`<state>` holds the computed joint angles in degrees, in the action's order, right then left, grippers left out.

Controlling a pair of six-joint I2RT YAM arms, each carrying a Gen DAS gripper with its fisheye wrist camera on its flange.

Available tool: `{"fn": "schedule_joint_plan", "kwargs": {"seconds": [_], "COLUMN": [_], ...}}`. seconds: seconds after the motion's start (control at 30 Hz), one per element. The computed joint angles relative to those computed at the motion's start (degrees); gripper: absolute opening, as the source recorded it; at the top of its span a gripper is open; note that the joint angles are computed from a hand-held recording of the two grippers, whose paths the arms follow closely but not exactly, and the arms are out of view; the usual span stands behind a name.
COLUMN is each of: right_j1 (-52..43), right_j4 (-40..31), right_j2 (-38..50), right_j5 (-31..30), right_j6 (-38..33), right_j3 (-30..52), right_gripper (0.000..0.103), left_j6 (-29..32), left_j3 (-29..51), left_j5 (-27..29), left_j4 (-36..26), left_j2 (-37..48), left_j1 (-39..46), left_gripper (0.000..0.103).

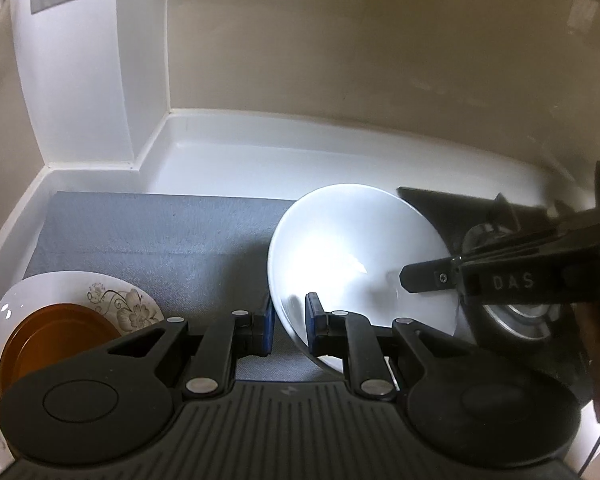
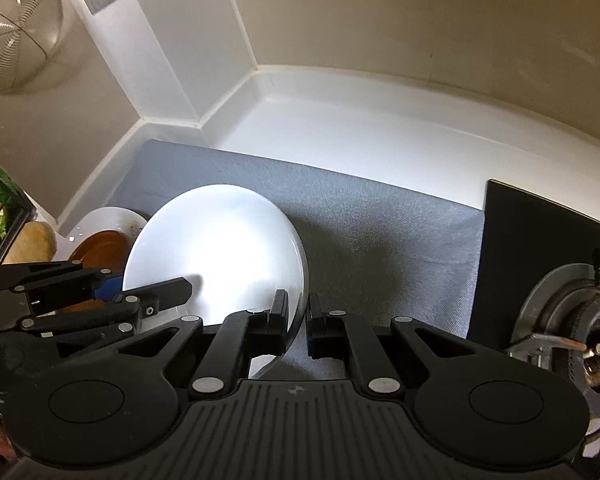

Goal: Organize plates and bowls

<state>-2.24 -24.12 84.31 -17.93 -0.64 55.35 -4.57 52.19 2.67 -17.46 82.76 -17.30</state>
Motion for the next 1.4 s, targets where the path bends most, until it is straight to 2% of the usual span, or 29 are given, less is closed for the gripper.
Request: {"fn": "schedule_joint_plan", "kwargs": {"seconds": [0.37, 0.73, 1.4], "right_j1": [-1.88, -2.62, 0.26], "right_j4": [-2.69, -6.82, -6.74], "right_j2": [-10.73, -19.67, -22.42], "right_j5": [-2.41, -2.22, 2.01], "right_j6": [1.00, 0.15, 3.86], "right_j3": [-6.57, -13.55, -19.48], "right_gripper": [0.009, 0.009, 0.010], "left_j6": [-1.96, -3.10, -2.68], "left_j3": [-2.87, -8.29, -11.60], "left_j5": [-1.51, -1.71, -1.69], "left_j4": [-5.31, -8.29, -8.24], "left_j2": [-9.58, -15.12, -14.34], "left_j1": [-3.33, -6.26, -7.56], "left_gripper": [0.017, 0.017, 0.017]}}
